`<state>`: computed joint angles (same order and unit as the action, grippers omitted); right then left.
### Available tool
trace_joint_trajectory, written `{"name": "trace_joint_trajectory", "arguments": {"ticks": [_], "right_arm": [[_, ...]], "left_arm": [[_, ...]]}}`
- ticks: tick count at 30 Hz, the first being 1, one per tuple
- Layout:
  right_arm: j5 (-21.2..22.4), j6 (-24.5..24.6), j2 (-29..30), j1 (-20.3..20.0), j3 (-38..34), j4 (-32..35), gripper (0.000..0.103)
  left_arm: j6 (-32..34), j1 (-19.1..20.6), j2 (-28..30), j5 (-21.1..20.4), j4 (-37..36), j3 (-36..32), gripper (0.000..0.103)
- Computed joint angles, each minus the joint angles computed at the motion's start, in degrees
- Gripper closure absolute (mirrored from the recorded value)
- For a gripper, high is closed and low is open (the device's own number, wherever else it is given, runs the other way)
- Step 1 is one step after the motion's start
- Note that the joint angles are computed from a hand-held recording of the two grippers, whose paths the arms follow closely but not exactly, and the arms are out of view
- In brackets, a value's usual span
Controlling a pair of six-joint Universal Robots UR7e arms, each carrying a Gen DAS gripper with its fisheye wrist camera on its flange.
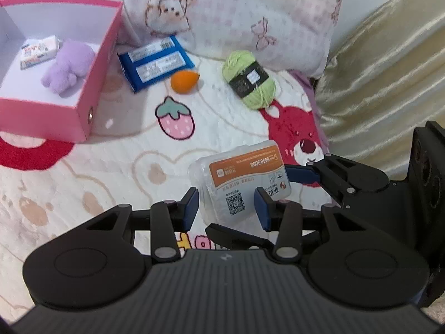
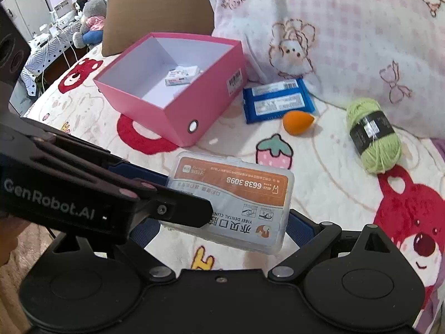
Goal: Organize objects
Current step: 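Lift the plastic box with the left gripper and carry it over the pink box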
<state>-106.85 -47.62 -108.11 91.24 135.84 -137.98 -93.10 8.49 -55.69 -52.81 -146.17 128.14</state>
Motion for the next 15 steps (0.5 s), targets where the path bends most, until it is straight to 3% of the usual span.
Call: {"name": "trace_joint_trajectory", "arguments": {"ticks": [15], "right_arm": [[-4.15, 4.35, 5.68, 10.57, -3.07, 0.44, 0.005]], "left_arm": [[-6.03, -3.61, -9.32, 3.47, 8.31, 3.78, 0.06]]}}
